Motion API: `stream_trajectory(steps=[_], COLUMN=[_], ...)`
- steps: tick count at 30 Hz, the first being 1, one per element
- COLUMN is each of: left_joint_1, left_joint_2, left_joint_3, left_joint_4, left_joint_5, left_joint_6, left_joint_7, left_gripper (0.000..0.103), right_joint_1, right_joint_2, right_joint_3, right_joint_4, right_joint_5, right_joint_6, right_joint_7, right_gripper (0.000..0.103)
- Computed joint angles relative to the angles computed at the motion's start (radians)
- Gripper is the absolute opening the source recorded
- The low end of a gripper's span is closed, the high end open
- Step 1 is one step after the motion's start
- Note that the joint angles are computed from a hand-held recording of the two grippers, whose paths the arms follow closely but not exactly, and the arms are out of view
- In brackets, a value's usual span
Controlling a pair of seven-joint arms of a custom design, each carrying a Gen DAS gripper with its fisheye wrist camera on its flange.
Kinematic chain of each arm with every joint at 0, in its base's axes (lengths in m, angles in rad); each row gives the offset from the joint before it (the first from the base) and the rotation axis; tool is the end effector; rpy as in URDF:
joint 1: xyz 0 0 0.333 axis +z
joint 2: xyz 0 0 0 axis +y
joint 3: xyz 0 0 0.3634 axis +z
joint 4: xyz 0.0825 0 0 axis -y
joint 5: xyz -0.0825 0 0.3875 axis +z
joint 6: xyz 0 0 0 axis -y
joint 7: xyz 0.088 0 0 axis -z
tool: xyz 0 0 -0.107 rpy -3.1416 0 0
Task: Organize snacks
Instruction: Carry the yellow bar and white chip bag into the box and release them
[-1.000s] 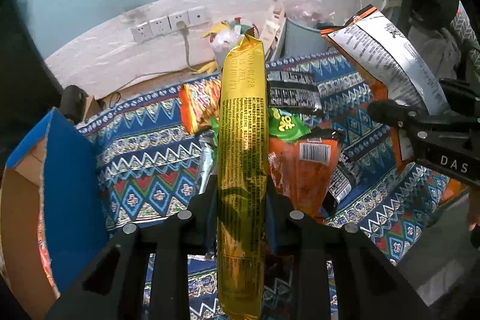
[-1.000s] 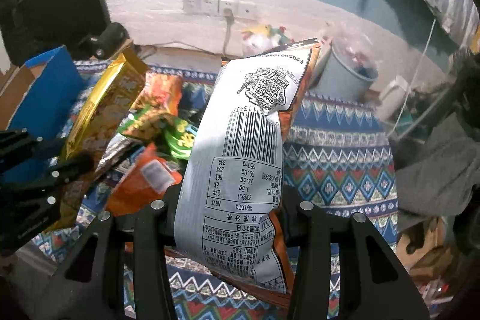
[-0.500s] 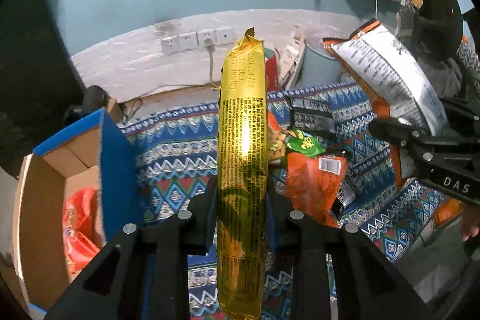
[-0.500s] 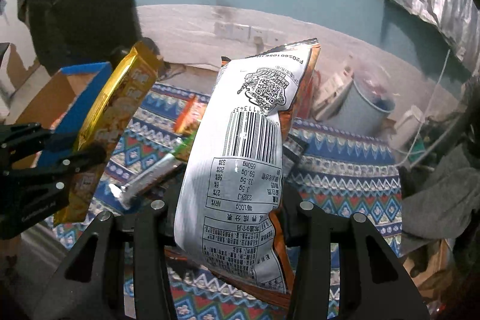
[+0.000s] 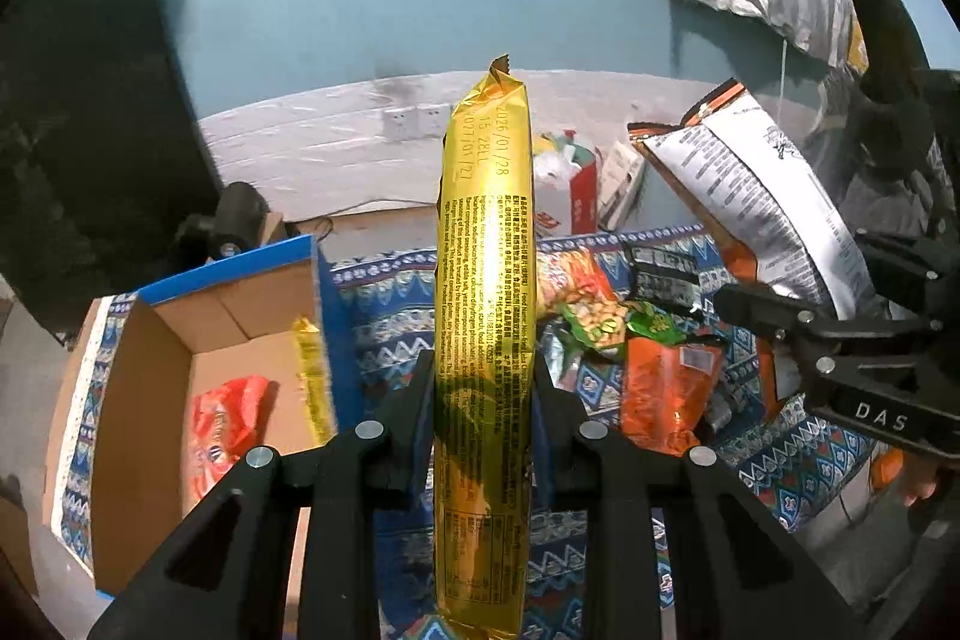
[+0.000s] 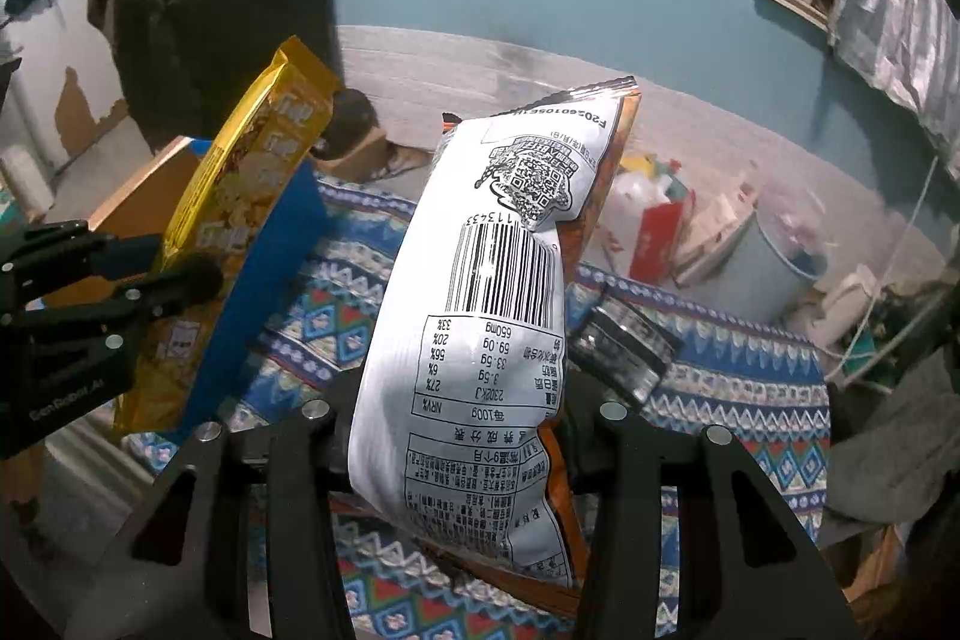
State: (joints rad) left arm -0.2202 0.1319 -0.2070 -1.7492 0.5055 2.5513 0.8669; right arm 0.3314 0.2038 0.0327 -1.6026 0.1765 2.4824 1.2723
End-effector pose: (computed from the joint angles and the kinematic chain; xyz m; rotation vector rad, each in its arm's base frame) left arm 0.5997 -0.2706 0.6137 -1.7502 1.8163 -0.7414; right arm 0.6421 0.2413 0.6335 -2.1906 1.2152 -0.4513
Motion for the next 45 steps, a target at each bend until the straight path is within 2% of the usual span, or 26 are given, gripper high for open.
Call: stream_trajectory(steps=[20,23,32,36,42,45], left_joint_1=[0.087,0.099,0.144,0.157,0.179,0.183], left_joint_2=[-0.134,-0.144,-0.155,-0.148,-0.124,-0.113], left_joint_3=[0.043,0.047,0.07,0.073,0.086,0.085], left_joint_4=[-0.163,-0.175,-0.215,-0.217,-0.223,-0.212], left_joint_5=[0.036,0.063,0.007,0.035,-0.092,-0.106], left_joint_6=[0.067,0.056,0.03,-0.002,-0.022,-0.068], left_joint_7=[-0.123,-0.147,-0.156,-0.179,-0.139,-0.133], left_gripper=[0.027,0.027,0.027,0.027,0.027,0.028], right_joint_1=[0.08,0.094,0.141,0.155,0.171,0.175], right_joint_2=[0.116,0.143,0.23,0.274,0.351,0.392], right_joint_3=[0.034,0.037,0.043,0.049,0.061,0.069], right_joint_4=[0.188,0.226,0.345,0.406,0.515,0.576], right_joint_5=[0.045,0.047,0.048,0.061,0.092,0.111], right_joint_6=[-0.101,-0.119,-0.178,-0.215,-0.284,-0.325], right_joint_7=[-0.009,-0.007,0.001,0.001,-0.001,-0.006], right_gripper=[0.044,0.044,0.044,0.044,0.044,0.044])
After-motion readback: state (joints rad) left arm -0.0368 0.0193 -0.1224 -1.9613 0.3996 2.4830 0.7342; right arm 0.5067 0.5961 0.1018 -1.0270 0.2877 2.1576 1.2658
